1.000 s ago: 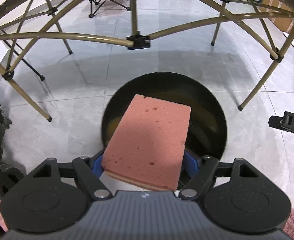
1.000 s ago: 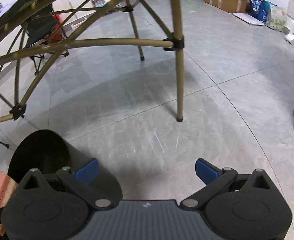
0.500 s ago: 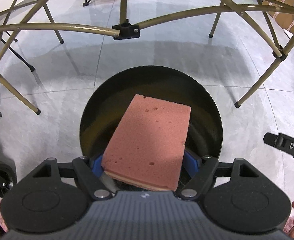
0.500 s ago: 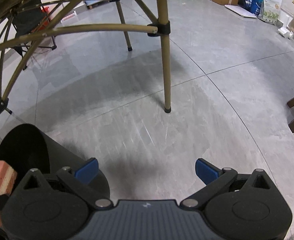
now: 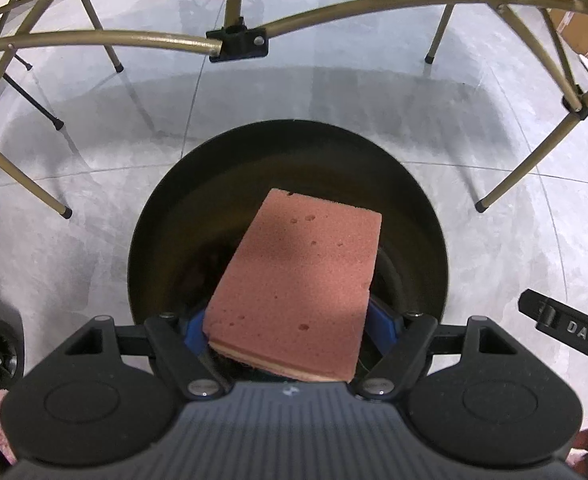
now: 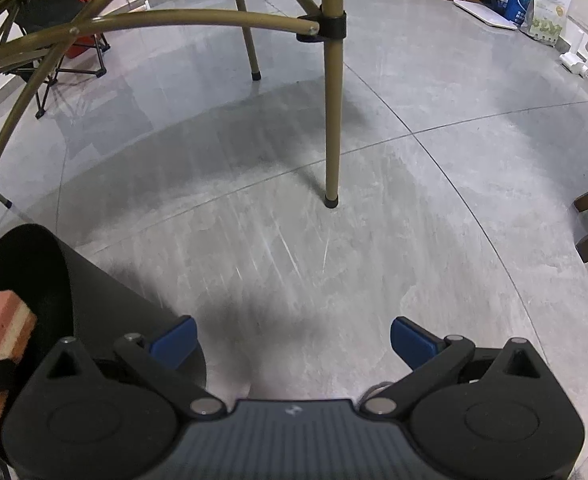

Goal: Collect trash
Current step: 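Move the left tool over the bin and open it, dropping the pink sponge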

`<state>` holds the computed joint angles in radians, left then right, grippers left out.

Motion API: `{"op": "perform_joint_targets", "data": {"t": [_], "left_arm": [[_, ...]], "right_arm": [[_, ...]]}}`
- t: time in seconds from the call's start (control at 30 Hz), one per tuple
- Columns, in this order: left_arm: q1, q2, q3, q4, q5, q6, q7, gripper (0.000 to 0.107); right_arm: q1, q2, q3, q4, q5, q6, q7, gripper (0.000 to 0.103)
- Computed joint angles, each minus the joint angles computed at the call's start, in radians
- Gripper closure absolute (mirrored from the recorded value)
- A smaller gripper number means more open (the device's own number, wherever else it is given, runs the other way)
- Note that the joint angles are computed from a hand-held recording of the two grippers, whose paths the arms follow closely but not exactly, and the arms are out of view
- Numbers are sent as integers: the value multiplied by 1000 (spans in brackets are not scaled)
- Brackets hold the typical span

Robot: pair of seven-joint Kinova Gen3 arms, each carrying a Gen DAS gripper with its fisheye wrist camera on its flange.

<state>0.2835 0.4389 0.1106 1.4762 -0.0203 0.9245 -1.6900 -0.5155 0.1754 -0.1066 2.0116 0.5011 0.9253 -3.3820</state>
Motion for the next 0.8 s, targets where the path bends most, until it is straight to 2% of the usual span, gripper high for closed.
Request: {"op": "perform_joint_targets", "data": {"t": [0.27, 0.47, 0.53, 0.63, 0.8], "left_arm": [[31, 58, -21, -40, -46, 34, 53, 30], [24, 78, -18, -58, -49, 60, 49, 29], [21, 87, -16, -72, -44, 83, 46, 26], [18, 109, -16, -110, -38, 146, 43, 6], [12, 117, -14, -141, -26, 195, 32, 4]], "right_arm": [[10, 4, 4, 5, -6, -26, 24, 0], [10, 7, 7, 8, -6, -38, 30, 0], [9, 7, 7, 6, -8, -37, 32, 0], [8, 6, 8, 5, -8, -36, 33, 0], [7, 7, 8, 5, -7, -36, 33, 0]]}}
